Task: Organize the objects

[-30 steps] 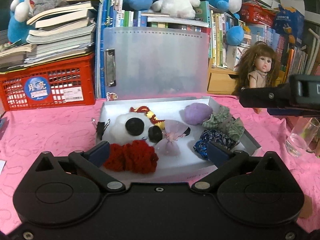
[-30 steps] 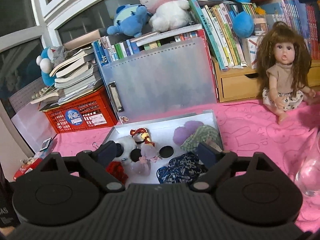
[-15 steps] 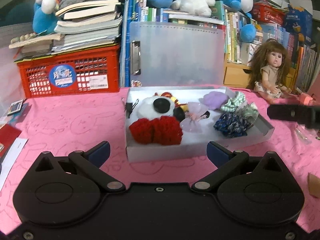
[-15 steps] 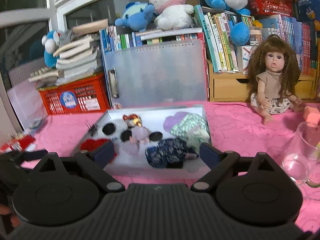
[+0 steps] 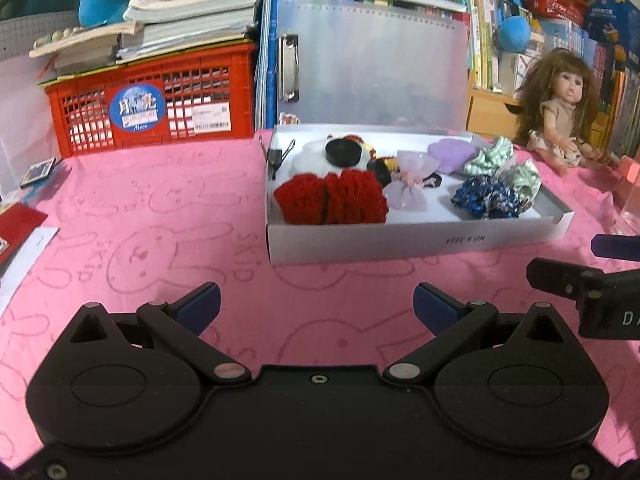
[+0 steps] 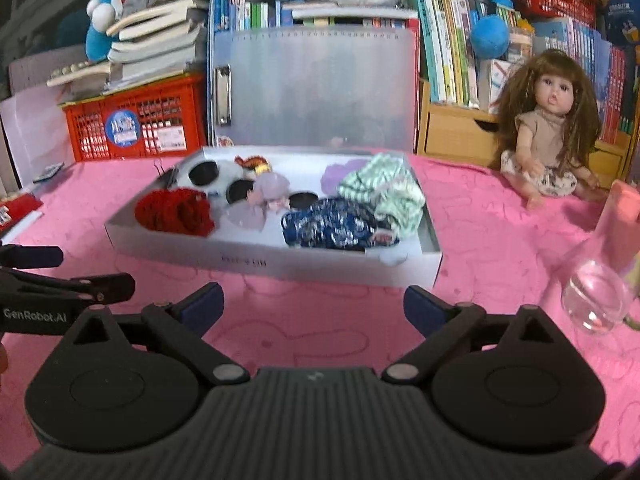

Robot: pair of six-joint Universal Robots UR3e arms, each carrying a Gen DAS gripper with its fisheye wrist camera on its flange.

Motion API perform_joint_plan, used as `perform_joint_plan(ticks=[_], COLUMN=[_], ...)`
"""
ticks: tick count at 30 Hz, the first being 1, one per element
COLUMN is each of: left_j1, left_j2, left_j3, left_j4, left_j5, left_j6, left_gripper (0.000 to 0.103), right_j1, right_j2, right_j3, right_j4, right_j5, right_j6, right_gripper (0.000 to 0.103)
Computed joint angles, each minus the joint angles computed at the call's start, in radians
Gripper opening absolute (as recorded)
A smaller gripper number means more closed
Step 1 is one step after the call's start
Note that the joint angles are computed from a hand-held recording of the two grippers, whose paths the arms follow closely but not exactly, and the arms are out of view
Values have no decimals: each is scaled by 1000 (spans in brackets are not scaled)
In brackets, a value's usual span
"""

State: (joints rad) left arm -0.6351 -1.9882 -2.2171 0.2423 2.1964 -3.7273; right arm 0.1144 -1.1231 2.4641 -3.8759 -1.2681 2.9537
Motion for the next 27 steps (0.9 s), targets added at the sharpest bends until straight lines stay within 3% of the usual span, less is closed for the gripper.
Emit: perform_joint_plan(ticks=[10, 27], left_j1=[11, 18], left_j2=[-35, -32], left_j3=[5, 13], left_j4=[-20, -46], left_j5=[-8, -14], left_j6=[-22, -25], left_gripper=[103, 103], right_j1=[59, 115], right_j2=[99, 96], right_j3=[-46, -113], right_j4=[-41, 91], right_j5=[-86, -162], right_j6=[18, 50], right_gripper=[103, 103])
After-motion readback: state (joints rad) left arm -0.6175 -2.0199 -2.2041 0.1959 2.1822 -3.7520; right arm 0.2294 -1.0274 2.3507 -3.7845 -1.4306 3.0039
